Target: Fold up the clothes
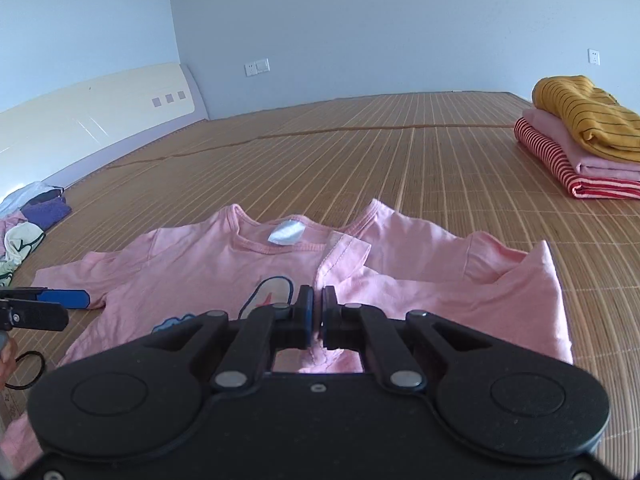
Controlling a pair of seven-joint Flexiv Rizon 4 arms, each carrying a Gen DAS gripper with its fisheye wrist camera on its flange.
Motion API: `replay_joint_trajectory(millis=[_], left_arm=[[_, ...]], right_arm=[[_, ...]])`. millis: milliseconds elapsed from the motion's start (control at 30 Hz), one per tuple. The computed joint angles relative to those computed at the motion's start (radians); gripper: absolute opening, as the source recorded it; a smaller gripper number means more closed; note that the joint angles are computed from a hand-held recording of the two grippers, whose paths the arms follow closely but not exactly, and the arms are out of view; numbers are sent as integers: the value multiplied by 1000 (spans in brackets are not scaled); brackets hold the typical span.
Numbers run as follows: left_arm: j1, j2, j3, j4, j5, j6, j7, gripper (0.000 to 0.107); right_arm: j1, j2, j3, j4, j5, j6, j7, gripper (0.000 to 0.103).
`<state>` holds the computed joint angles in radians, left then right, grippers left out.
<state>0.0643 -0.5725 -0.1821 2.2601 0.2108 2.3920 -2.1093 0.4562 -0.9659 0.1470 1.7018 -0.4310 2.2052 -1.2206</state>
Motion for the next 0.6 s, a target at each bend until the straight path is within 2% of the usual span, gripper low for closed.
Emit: replay_joint_trajectory(millis=[100,200,267,367,400,467,533,600], left_arm=[[66,-30,-67,-26,81,21,-84,103],[55,-37,-78,-63,90,32,-114,103],[36,-40,-83,-104,88,1,-112,103],[11,-44,-101,-169,66,-111,-99,103],[7,-49,-112,-193,59,-152,-91,103],[-5,-72,-129,-242,37,-209,-73,103],[-31,-94,-130,-287,-15,-269,-49,103],[3,-122,-185,-327,-27,-341,-42,103]], right_arm=[[-46,-22,46,-12,-91,-30,27,5],[-96,-40,87,-19,-186,-37,62,12],[-157,-55,134,-23,-283,-37,113,28],[-286,-85,225,-30,-481,-29,263,43],[-310,-84,231,-25,-518,-11,293,46],[-316,-61,201,5,-505,38,298,58],[-322,-40,171,41,-494,81,306,59],[-331,-29,146,67,-502,113,326,60]])
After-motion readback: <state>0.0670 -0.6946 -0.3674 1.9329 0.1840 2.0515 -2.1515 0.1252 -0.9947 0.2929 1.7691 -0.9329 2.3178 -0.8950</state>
